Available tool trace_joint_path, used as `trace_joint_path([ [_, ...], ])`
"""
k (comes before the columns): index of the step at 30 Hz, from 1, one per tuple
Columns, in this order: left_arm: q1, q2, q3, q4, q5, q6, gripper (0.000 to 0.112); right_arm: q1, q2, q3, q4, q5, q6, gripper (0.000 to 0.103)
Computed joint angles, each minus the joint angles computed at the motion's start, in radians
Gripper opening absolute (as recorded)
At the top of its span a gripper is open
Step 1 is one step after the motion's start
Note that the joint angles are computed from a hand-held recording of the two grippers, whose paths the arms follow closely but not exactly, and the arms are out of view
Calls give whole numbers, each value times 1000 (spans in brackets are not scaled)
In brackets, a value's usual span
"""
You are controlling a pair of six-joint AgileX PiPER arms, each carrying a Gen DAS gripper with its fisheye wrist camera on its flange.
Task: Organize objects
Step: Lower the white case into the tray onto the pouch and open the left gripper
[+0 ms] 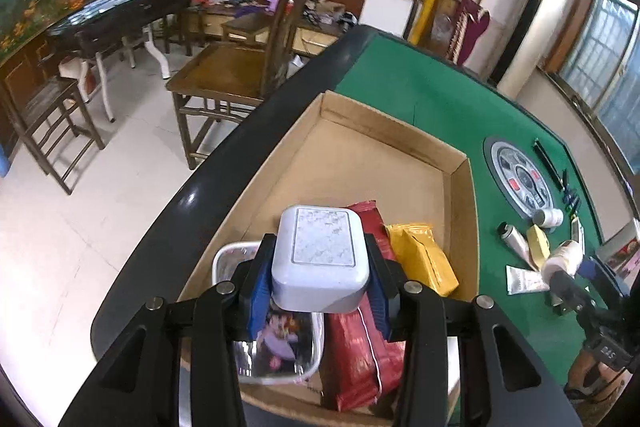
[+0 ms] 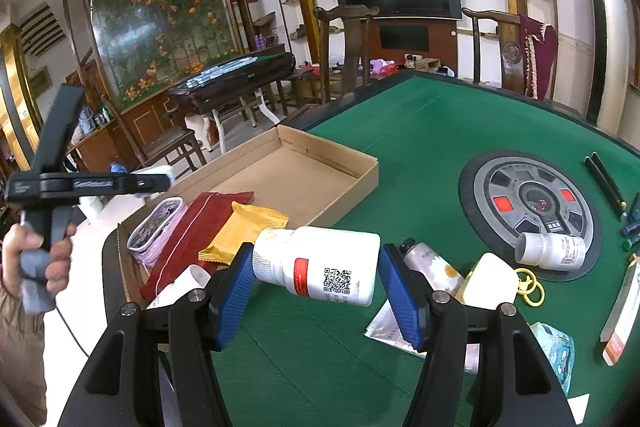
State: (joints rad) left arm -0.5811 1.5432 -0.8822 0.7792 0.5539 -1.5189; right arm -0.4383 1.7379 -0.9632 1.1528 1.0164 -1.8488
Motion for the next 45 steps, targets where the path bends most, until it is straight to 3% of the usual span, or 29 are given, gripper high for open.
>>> trace_joint_path([
  [5,83,72,-51,-77,-76,129,40,4,-1,5,0,-7,-1,67],
  [11,148,164,-117,-113,-112,218,40,9,-2,14,1,-18,-5,67],
  [18,169,259,-172,-102,-78,240,40,22,5,16,-1,-30,-4,67],
  [26,138,234,-132,-77,-46,220,39,43,-2,29,2,-41,-4,67],
  [33,143,201,-90,-76,-69,191,39,83,-22,28,11,-51,5,67],
  [39,128,179,-55,-45,-69,136,40,169,-18,-2,14,-65,42,67],
  [45,89,159,-25,40,-35,53,42,296,65,-112,-41,-105,176,67],
])
